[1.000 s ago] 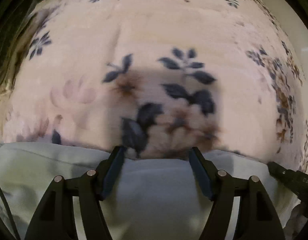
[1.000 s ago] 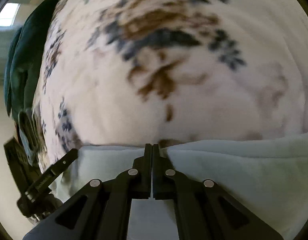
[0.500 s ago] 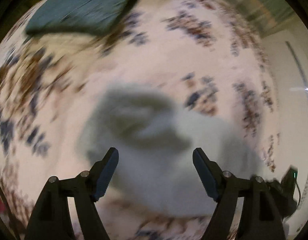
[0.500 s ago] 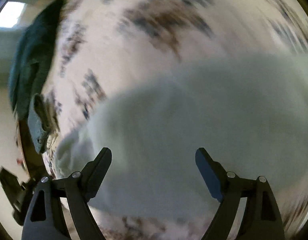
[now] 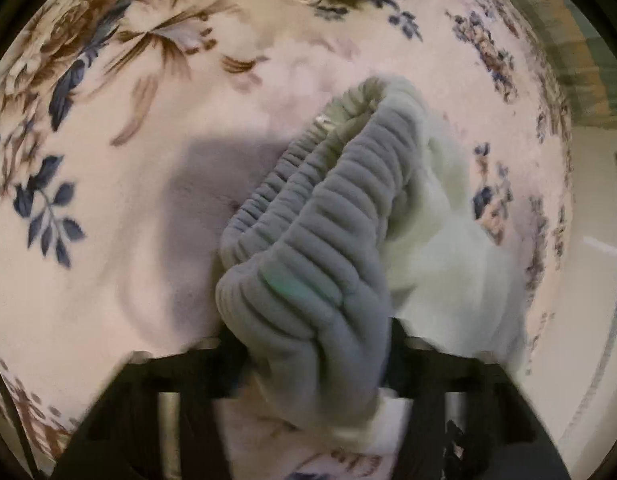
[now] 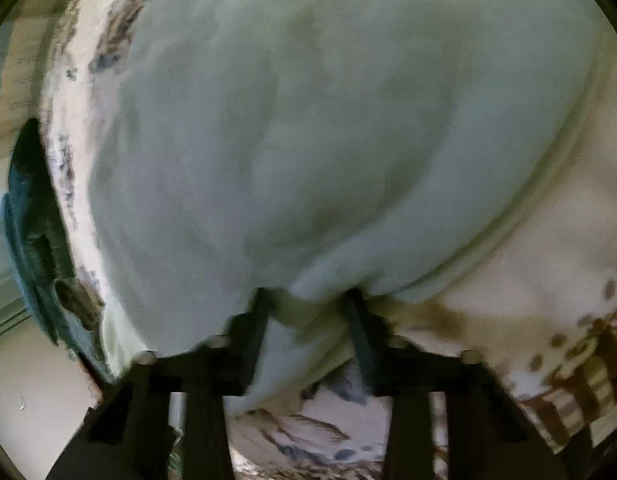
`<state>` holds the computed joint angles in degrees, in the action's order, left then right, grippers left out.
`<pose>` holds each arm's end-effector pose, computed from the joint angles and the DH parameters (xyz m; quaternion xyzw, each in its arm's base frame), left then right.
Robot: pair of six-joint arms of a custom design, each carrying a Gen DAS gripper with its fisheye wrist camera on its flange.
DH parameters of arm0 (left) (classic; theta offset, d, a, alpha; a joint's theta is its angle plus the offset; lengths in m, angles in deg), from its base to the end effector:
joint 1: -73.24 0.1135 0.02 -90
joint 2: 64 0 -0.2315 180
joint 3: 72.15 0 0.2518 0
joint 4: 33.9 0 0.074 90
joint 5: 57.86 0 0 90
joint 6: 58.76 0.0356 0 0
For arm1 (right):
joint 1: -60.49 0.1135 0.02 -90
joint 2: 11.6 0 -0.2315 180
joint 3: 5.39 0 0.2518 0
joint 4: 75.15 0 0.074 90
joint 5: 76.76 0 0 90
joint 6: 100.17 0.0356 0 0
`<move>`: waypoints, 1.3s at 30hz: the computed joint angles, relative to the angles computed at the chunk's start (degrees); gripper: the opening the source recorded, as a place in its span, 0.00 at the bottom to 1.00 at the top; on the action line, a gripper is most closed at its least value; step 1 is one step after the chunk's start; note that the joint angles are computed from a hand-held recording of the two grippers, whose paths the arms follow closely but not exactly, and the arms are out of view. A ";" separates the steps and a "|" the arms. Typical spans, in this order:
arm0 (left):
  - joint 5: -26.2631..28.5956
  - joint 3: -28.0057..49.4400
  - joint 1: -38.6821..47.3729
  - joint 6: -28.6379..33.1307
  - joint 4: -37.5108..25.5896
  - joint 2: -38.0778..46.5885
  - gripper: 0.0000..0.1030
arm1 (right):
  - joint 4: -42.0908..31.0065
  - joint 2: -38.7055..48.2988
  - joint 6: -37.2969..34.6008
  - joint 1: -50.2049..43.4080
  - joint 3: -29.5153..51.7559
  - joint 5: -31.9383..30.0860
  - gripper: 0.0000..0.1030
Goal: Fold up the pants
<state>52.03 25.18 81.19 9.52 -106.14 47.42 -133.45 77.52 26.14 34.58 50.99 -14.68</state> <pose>0.3539 0.0372 0.1605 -0.2467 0.9531 -0.1752 0.0106 0.2109 -0.0839 0.1034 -0.5033 -0.8297 -0.2394 0.0306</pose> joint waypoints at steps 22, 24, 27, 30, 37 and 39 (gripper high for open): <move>-6.32 -2.74 -0.94 7.98 -0.73 -5.51 0.31 | -0.05 -11.40 -2.51 -9.72 -6.37 1.07 0.08; -6.84 -2.99 -0.98 8.50 -0.62 -5.78 0.31 | -5.32 -18.53 -4.66 -9.16 -6.37 2.69 0.08; -7.22 -3.82 -0.94 8.93 0.19 -5.19 0.31 | -9.41 -23.29 -6.47 -7.91 -6.38 4.70 0.08; -7.51 -3.33 -1.04 8.39 -0.20 -4.27 0.34 | -5.60 -14.70 -8.99 -10.11 -7.34 2.50 0.10; -13.70 -2.01 -5.70 7.68 -9.24 -10.34 0.57 | -15.91 -7.01 -24.90 -22.87 1.62 -2.52 0.55; -17.13 -3.25 -9.06 7.21 -11.86 -14.32 0.67 | -21.22 -7.83 -30.72 -29.59 5.04 -1.12 0.58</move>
